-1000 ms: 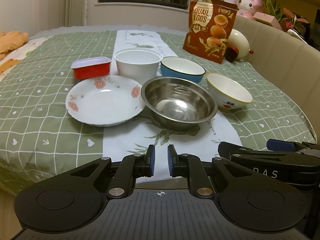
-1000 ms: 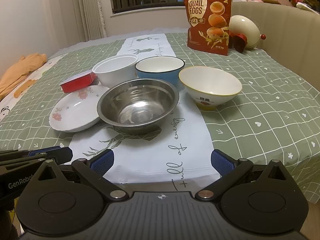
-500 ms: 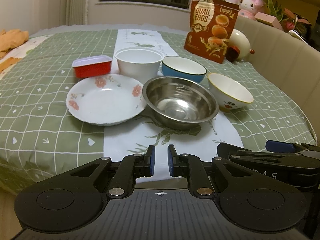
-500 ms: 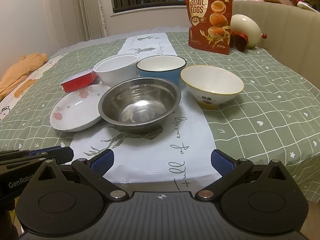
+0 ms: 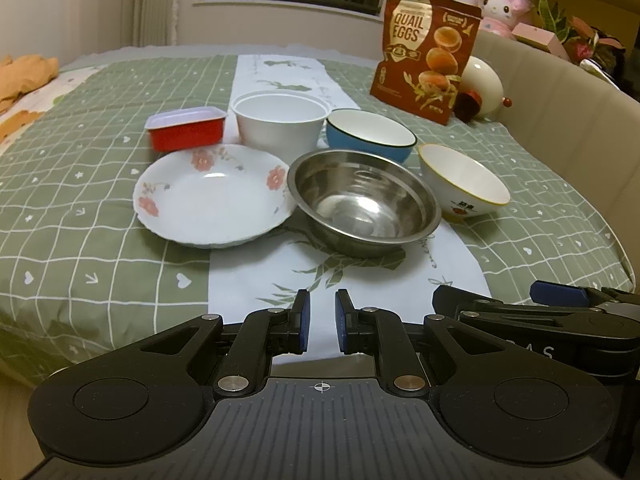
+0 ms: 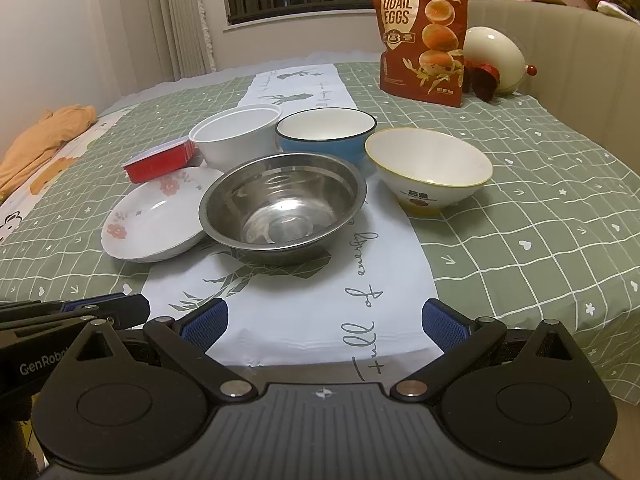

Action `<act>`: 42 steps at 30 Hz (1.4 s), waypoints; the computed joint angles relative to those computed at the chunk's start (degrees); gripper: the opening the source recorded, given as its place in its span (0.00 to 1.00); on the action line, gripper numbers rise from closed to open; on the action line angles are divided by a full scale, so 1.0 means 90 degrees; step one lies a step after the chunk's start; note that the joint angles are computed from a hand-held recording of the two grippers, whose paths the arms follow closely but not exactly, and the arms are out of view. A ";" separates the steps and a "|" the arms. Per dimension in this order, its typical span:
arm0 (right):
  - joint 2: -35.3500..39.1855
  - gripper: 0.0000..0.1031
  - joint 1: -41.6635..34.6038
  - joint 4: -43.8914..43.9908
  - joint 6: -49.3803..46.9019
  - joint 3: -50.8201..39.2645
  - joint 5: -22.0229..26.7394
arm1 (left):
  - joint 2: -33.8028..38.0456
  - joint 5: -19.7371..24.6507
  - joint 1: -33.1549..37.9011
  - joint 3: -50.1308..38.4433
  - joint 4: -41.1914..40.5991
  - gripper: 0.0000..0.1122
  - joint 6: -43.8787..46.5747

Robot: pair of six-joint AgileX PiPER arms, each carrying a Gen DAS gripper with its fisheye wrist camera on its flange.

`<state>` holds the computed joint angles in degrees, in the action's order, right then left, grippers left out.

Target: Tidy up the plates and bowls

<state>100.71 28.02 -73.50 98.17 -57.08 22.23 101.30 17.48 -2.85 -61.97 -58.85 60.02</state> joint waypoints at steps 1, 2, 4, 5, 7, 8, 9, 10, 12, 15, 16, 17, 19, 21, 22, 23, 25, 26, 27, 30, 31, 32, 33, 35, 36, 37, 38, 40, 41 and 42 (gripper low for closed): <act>0.0006 1.00 0.0002 -0.0002 0.0006 -0.0002 0.0002 | 0.0000 0.0000 0.0000 0.0000 0.0000 0.14 0.0000; -0.0003 1.00 0.0004 0.0002 0.0005 0.0001 0.0011 | 0.0007 0.0000 0.0000 -0.0004 0.0031 0.14 -0.0028; 0.0006 1.00 0.0008 0.0009 0.0007 -0.0003 0.0010 | 0.0032 0.0009 -0.0001 -0.0029 0.0088 0.14 -0.0085; 0.0023 1.00 0.0008 0.0014 0.0002 -0.0018 0.0007 | 0.0043 0.0015 -0.0001 -0.0043 0.0118 0.14 -0.0117; 0.0034 1.00 0.0013 0.0024 0.0000 -0.0027 0.0011 | 0.0066 0.0015 -0.0006 -0.0070 0.0179 0.14 -0.0188; 0.0025 1.00 0.0004 0.0022 -0.0005 -0.0022 0.0004 | 0.0077 0.0016 -0.0009 -0.0084 0.0201 0.14 -0.0213; 0.0032 1.00 0.0013 0.0015 0.0010 -0.0024 0.0009 | 0.0080 0.0016 -0.0009 -0.0086 0.0206 0.14 -0.0218; 0.0032 1.00 0.0013 0.0015 0.0010 -0.0024 0.0009 | 0.0078 0.0017 -0.0009 -0.0086 0.0210 0.14 -0.0224; 0.0032 1.00 0.0003 0.0014 0.0004 -0.0023 0.0000 | 0.0081 0.0017 -0.0009 -0.0088 0.0204 0.14 -0.0215; 0.0029 1.00 -0.0005 0.0035 -0.0023 -0.0028 -0.0002 | 0.0087 0.0016 -0.0007 -0.0090 0.0200 0.14 -0.0212; 0.0031 1.00 -0.0008 0.0030 -0.0023 -0.0029 -0.0007 | 0.0084 0.0015 -0.0008 -0.0088 0.0197 0.14 -0.0209; 0.0033 1.00 -0.0009 0.0035 -0.0028 -0.0032 -0.0004 | 0.0080 0.0021 -0.0006 -0.0087 0.0189 0.14 -0.0199; 0.0036 1.00 -0.0012 0.0029 -0.0020 -0.0033 -0.0008 | 0.0086 0.0014 -0.0007 -0.0088 0.0187 0.14 -0.0200; 0.0047 1.00 -0.0005 0.0003 0.0017 -0.0036 -0.0004 | 0.0083 0.0016 -0.0007 -0.0085 0.0175 0.14 -0.0187; 0.0055 1.00 -0.0015 0.0000 0.0016 -0.0041 -0.0011 | 0.0083 0.0016 -0.0007 -0.0085 0.0175 0.14 -0.0187; 0.0067 1.00 -0.0005 -0.0027 0.0056 -0.0045 -0.0005 | 0.0086 0.0016 -0.0006 -0.0086 0.0182 0.14 -0.0193; 0.0111 1.00 -0.0032 -0.0080 0.0110 -0.0071 -0.0029 | 0.0131 0.0041 0.0009 -0.0141 0.0221 0.14 -0.0239; 0.0127 1.00 -0.0052 -0.0111 0.0136 -0.0078 -0.0048 | 0.0155 0.0046 0.0009 -0.0165 0.0238 0.14 -0.0261; 0.0151 1.00 -0.0094 -0.0091 0.0096 -0.0110 -0.0080 | 0.0180 0.0053 0.0014 -0.0188 0.0236 0.14 -0.0262; 0.0209 1.00 -0.0151 -0.0037 0.0045 -0.0171 -0.0125 | 0.0287 0.0077 0.0017 -0.0308 0.0352 0.14 -0.0390; 0.0217 1.00 -0.0179 0.0020 -0.0016 -0.0187 -0.0151 | 0.0338 0.0082 0.0013 -0.0366 0.0423 0.14 -0.0470; 0.0249 1.00 -0.0194 0.0052 -0.0042 -0.0211 -0.0169 | 0.0384 0.0088 0.0008 -0.0415 0.0488 0.14 -0.0545; 0.0261 1.00 -0.0225 0.0122 -0.0122 -0.0232 -0.0199 | 0.0434 0.0102 0.0007 -0.0471 0.0566 0.14 -0.0628; 0.0333 1.00 -0.0268 0.0202 -0.0213 -0.0294 -0.0249 | 0.0525 0.0133 -0.0002 -0.0580 0.0686 0.14 -0.0760; 0.0368 1.00 -0.0294 0.0239 -0.0259 -0.0325 -0.0277 | 0.0583 0.0157 -0.0001 -0.0657 0.0755 0.14 -0.0832; 0.0405 1.00 -0.0323 0.0277 -0.0308 -0.0359 -0.0305 | 0.0655 0.0206 0.0006 -0.0759 0.0828 0.14 -0.0917; 0.0444 1.00 -0.0353 0.0278 -0.0315 -0.0390 -0.0341 | 0.0754 0.0311 0.0032 -0.0911 0.0888 0.14 -0.0997; 0.0496 1.00 -0.0427 0.0245 -0.0289 -0.0442 -0.0418 | 0.1029 0.0528 0.0089 -0.1296 0.0881 0.14 -0.1054; 0.0528 1.00 -0.0468 0.0140 -0.0174 -0.0462 -0.0444 | 0.1181 0.0533 0.0082 -0.1473 0.0858 0.14 -0.1044; 0.0561 1.00 -0.0509 0.0070 -0.0101 -0.0492 -0.0454 | 0.1364 0.0575 0.0058 -0.1720 0.1069 0.14 -0.1199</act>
<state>105.75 23.43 -72.87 97.26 -61.51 18.14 113.58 22.66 -2.33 -77.45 -49.23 49.23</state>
